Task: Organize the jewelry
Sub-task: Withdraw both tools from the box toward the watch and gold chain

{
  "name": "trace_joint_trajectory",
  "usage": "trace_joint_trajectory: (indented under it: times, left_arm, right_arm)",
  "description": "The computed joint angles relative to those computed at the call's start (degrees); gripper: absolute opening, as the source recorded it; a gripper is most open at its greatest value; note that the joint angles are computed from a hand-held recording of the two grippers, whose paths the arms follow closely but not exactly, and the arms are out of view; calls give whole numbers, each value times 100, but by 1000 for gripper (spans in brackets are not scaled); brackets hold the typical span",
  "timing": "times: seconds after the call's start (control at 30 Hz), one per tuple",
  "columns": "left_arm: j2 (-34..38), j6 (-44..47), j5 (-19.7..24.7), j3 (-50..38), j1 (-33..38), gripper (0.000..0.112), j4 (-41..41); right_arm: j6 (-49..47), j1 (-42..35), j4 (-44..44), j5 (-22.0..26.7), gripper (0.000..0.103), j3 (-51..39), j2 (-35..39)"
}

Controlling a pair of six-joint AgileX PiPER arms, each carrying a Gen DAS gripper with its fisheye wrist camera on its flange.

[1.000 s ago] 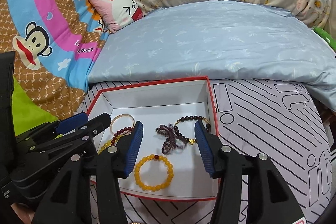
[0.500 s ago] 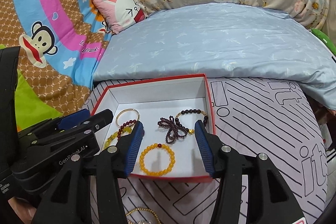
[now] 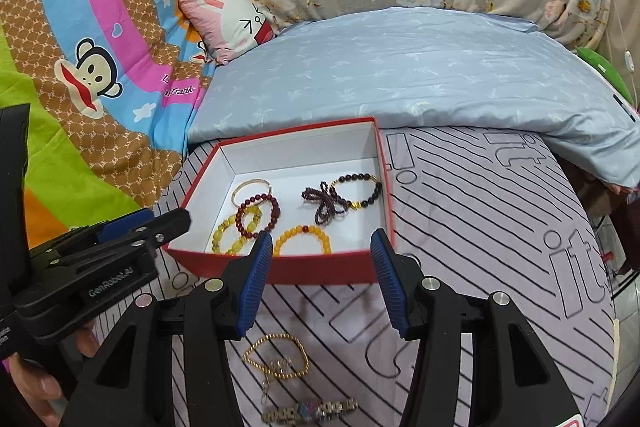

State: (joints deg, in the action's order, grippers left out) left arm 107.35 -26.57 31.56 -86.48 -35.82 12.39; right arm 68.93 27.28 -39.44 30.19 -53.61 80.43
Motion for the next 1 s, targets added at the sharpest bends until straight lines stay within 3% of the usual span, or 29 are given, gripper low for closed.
trace_joint_trajectory:
  times: [0.17, 0.47, 0.87, 1.0]
  left_arm:
    - [-478, -186, -318, 978, 76, 49, -77]
    - [-674, -634, -757, 2125, -28, 49, 101]
    - [-692, -856, -1042, 2694, -241, 49, 232]
    - [-714, -823, -1082, 2812, -274, 49, 172]
  right_arm:
    - [551, 295, -250, 162, 51, 593, -330]
    - [1414, 892, -386, 112, 51, 1459, -474]
    - [1993, 1393, -538, -42, 51, 1768, -283]
    - [2197, 1489, -369, -413, 51, 2061, -386]
